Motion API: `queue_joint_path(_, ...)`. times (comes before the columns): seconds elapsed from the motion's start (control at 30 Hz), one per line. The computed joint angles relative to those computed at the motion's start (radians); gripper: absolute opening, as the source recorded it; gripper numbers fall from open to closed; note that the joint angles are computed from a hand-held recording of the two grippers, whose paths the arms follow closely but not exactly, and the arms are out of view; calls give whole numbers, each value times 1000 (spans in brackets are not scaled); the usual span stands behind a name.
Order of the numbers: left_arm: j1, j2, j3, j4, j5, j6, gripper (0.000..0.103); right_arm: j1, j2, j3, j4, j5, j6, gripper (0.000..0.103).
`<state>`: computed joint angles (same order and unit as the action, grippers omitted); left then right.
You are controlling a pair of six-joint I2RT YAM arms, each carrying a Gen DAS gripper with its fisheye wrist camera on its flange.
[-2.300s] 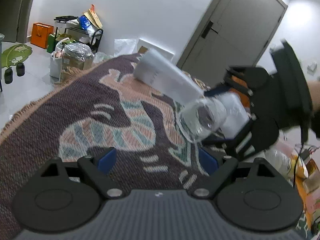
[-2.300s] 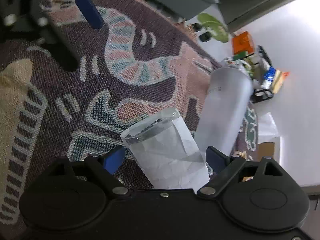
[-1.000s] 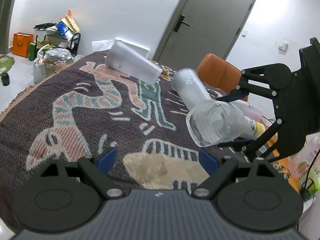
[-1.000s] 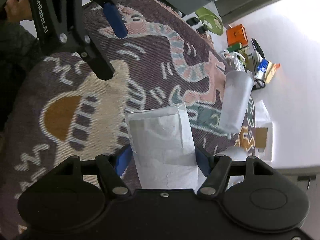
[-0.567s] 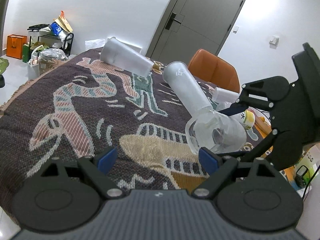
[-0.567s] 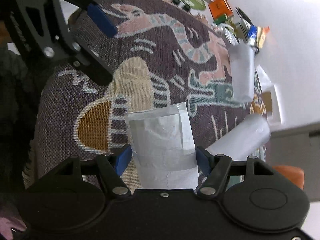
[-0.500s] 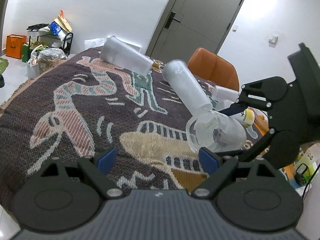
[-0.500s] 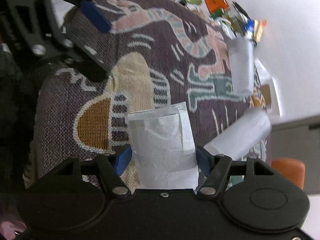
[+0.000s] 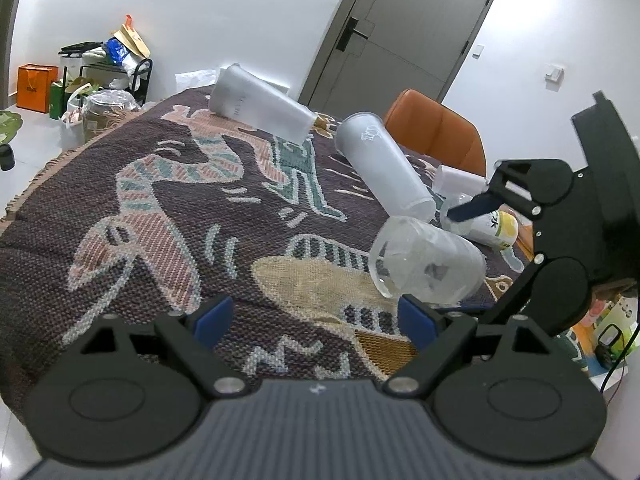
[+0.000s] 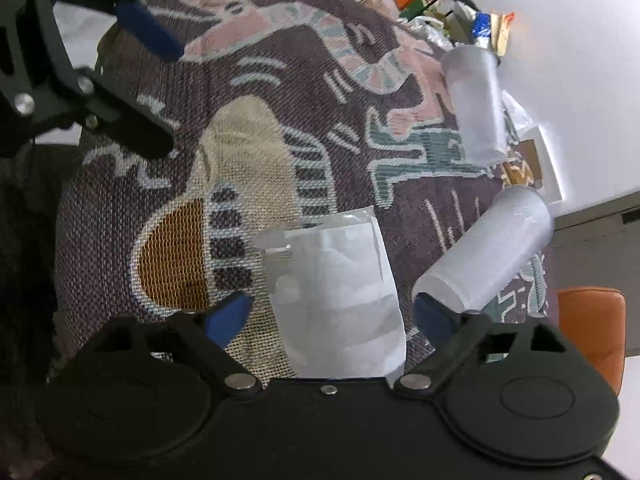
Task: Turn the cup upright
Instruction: 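Grasp the clear cup with the left gripper while the right gripper releases and withdraws, then rotate the held clear cup with the left gripper until its rim faces up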
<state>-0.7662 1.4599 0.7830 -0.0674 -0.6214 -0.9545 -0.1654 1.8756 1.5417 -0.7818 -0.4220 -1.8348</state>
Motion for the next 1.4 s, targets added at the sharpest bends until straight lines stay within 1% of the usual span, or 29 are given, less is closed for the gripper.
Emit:
queue_joint_path(0.13,5,19,25,1,14,1,89,-54,2,35,-53,-58,-3,97)
queue_joint_path(0.3,11,51,65,4,63,-7,89,-130,20,79,-123,-121,-11,99)
queue_joint_path(0.37,14,67,82,11,85,-10,89,-165,45,122,-179,-152,-8,99)
queue_joint_path(0.4,16,74,90,16,101,-13,89,-183,64,154,-217,-170,-1,99)
queue_joint_path(0.5,17,99,118,33,129,-32,89,-226,103,208,-270,-219,42,100)
queue_joint_path(0.57,26,116,128,55,156,-52,89,-263,121,224,-281,-268,76,103)
queue_joint_path(0.63,34,135,142,68,185,-90,89,-302,141,239,-288,-325,108,103)
queue_joint_path(0.8,49,184,188,88,236,-170,89,-382,178,259,-272,-421,251,103)
queue_joint_path(0.9,48,218,220,93,215,-210,89,-425,183,239,-228,-483,320,103)
queue_joint_path(1.07,59,269,266,85,199,-323,89,-469,195,202,-153,-552,428,103)
queue_joint_path(1.17,68,293,278,108,198,-374,89,-479,229,222,-151,-573,483,103)
queue_joint_path(1.4,96,346,283,214,240,-429,89,-491,249,195,-79,-586,607,103)
